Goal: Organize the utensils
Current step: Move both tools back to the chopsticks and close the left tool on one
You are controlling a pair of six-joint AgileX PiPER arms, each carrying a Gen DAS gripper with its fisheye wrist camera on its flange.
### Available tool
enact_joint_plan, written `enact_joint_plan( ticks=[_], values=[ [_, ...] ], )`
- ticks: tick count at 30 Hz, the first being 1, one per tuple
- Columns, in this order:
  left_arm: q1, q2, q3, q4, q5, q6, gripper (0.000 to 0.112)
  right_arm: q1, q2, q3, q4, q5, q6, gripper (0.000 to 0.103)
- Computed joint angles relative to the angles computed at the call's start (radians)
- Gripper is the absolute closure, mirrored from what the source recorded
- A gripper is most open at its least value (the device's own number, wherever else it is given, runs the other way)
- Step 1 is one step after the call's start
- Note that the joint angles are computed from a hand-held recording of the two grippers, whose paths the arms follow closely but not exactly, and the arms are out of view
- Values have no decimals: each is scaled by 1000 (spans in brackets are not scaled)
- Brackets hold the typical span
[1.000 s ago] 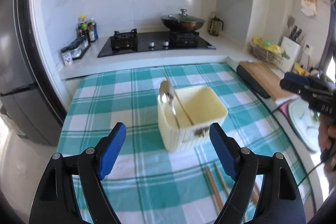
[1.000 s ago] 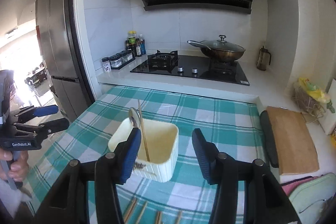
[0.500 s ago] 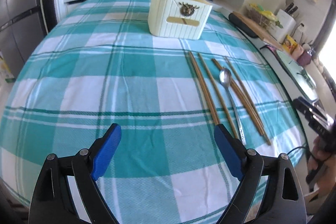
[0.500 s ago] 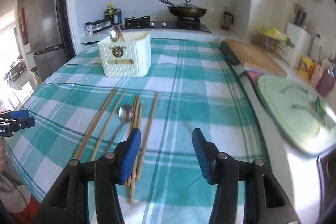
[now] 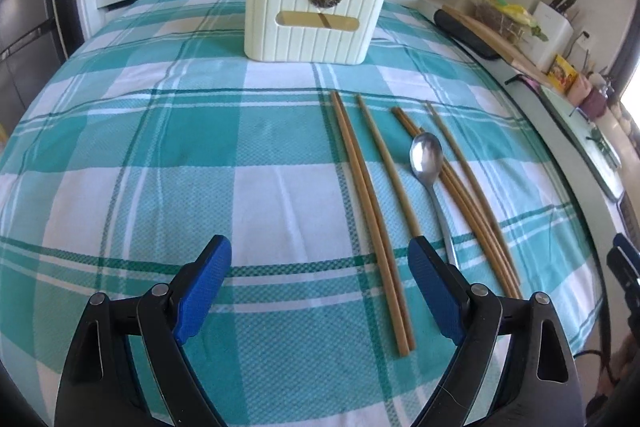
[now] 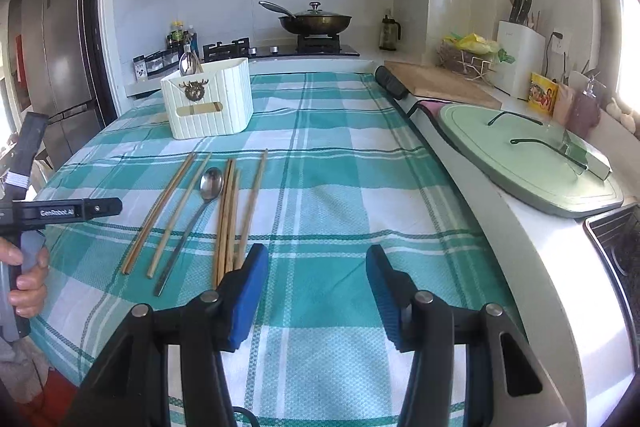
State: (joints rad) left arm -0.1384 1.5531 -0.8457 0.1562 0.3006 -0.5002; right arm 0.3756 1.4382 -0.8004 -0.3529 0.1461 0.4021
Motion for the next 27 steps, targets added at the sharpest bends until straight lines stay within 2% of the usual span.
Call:
enact_joint_plan(
  ticks=[2, 6, 14, 23, 25, 27],
  values=[
    [-15, 38, -24, 77, 9, -80, 22, 1, -2, -1, 8, -1, -15, 51],
    [-28, 94, -65, 194, 32, -195, 22, -10, -1, 2, 184, -11, -191, 51],
    [-51, 135, -93, 304, 57, -297, 21, -23, 7, 10, 300, -10, -297, 51],
    [-61, 161, -122, 364, 101, -336, 22, -14, 44, -19, 392, 21, -390, 51],
    [-60, 166, -133, 341, 100, -302, 26, -23, 71, -48, 510, 48, -509, 51],
    [-54, 169, -148, 307, 98, -256, 41, -30, 121, -103, 590, 95, -600, 51]
  ],
)
